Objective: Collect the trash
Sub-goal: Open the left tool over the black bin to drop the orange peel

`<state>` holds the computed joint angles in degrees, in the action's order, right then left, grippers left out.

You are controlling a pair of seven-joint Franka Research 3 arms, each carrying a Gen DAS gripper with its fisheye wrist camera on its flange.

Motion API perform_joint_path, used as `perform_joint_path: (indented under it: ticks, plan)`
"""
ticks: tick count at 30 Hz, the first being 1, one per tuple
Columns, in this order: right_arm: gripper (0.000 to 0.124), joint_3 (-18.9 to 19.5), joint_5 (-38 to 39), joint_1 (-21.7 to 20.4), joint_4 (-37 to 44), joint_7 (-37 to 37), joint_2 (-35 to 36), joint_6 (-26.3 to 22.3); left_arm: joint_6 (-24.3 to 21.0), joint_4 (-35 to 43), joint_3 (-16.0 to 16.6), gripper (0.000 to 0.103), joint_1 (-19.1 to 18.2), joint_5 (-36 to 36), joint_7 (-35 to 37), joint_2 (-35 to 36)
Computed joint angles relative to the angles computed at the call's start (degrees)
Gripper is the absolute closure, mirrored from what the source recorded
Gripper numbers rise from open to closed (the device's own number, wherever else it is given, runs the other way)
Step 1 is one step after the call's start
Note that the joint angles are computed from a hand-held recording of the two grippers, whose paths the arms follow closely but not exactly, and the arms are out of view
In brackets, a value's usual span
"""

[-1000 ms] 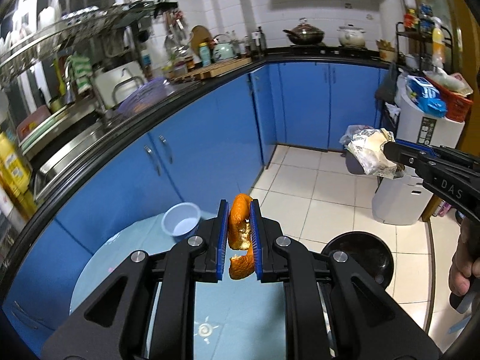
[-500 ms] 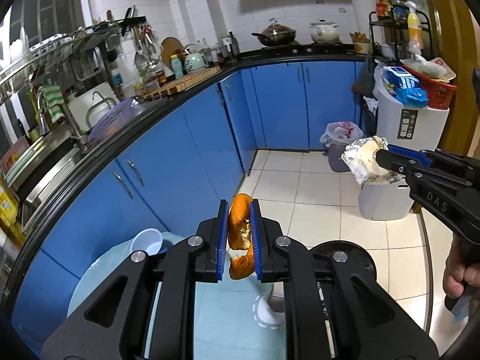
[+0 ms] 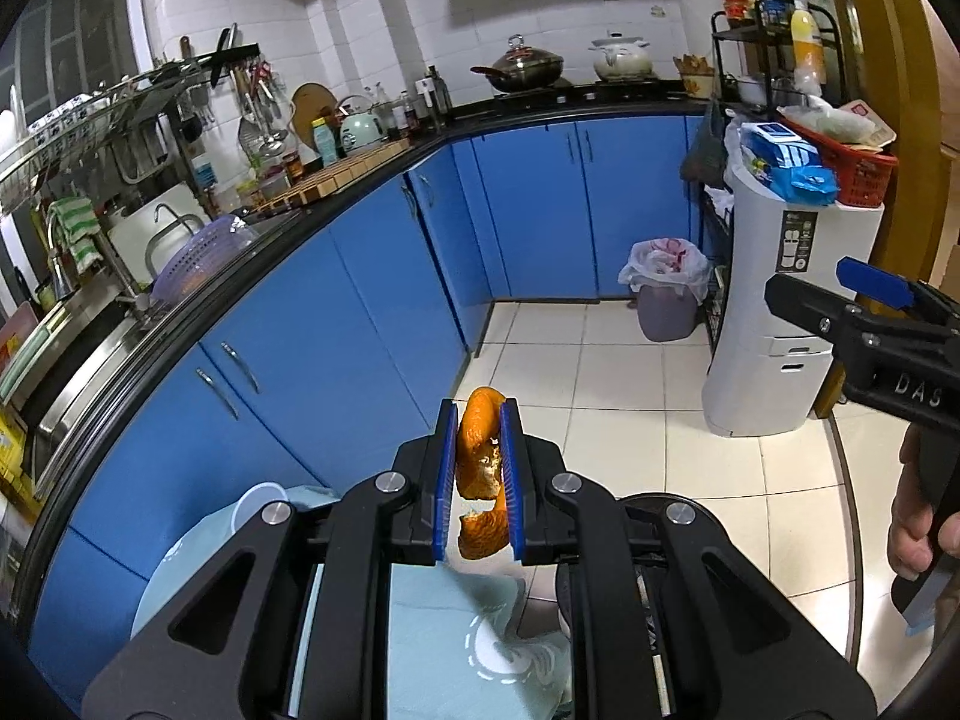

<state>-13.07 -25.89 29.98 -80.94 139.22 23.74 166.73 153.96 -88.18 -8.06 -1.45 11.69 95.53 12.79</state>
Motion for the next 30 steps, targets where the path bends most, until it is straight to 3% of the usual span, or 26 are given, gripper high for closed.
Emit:
perform_joint_path:
  ticks: [11,17,21,23,25,27,30]
  plan:
    - [0.031,-2.02,-2.75,-0.82,-4.29,5.57,-2.52,0.28,-2.59,7.2,-2.08,0.088,-2.0,-1.37,3.48,5.05]
    - [0.031,-1.58,-3.94,-2.62,-6.31,7.82,-3.82,0.3,-5.6,13.72,-2.41,0.085,-4.04,-1.46,4.48,9.31]
    - [0.031,-1.19,-4.86,-3.41,-6.91,8.8,-4.32,0.04,-10.28,20.39,-1.74,0.085,-5.66,-0.63,3.05,13.19]
    - [0.031,-0.75,-4.96,-3.84,-6.94,8.83,-4.34,-0.01,-12.05,22.78,-1.53,0.072,-6.1,-0.46,2.67,14.62]
    - [0.031,-0.46,-5.14,-4.05,-6.89,8.8,-4.29,-0.09,-10.33,22.73,-0.31,0.005,-6.88,1.14,0.23,14.77]
    - [0.031,0.05,-4.84,-4.36,-6.48,8.27,-3.95,-0.29,-4.09,18.77,0.32,0.003,-6.69,2.46,-2.03,12.9]
    - [0.031,1.01,-3.54,-4.81,-5.3,6.8,-3.09,-0.87,-4.63,19.6,0.57,0.003,-6.76,4.06,-2.46,13.38]
